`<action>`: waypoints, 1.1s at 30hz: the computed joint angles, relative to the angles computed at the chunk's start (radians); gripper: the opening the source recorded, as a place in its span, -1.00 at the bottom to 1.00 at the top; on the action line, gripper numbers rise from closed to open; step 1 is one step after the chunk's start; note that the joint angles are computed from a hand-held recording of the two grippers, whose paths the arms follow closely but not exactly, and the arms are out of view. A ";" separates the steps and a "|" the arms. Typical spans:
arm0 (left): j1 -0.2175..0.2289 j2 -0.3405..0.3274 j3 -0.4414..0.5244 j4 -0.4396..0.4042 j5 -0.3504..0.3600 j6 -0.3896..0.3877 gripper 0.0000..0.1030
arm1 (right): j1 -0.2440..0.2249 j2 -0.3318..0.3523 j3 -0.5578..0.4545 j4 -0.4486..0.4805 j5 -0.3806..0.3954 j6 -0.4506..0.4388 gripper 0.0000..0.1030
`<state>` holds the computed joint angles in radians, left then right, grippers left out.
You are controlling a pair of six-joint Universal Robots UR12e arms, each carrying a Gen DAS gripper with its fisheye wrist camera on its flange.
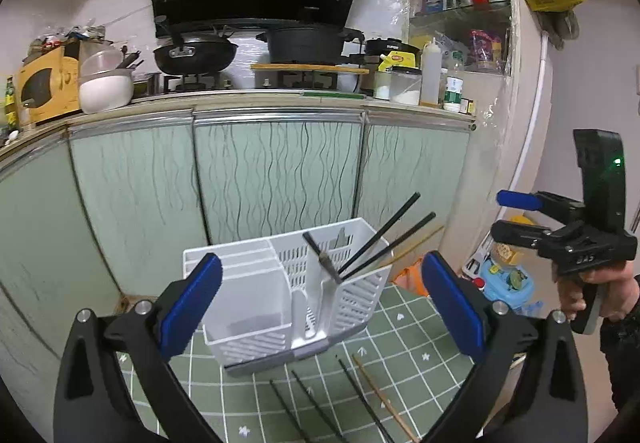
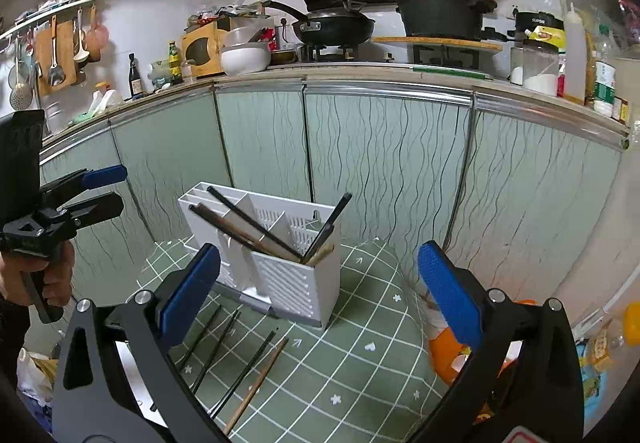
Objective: Organize utensils
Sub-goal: 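Move both open tools back over the remaining chopsticks on the mat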
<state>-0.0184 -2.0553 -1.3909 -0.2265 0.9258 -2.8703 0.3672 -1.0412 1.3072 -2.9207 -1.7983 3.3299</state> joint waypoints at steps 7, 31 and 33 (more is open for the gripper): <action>0.008 0.047 -0.093 0.051 0.033 0.010 0.93 | 0.027 -0.028 0.059 -0.026 -0.040 0.015 0.84; 0.043 0.122 -0.319 0.186 0.138 -0.054 0.93 | 0.117 -0.039 0.188 -0.090 -0.192 0.056 0.84; 0.047 0.125 -0.333 0.197 0.141 -0.060 0.93 | 0.120 -0.039 0.196 -0.094 -0.193 0.064 0.84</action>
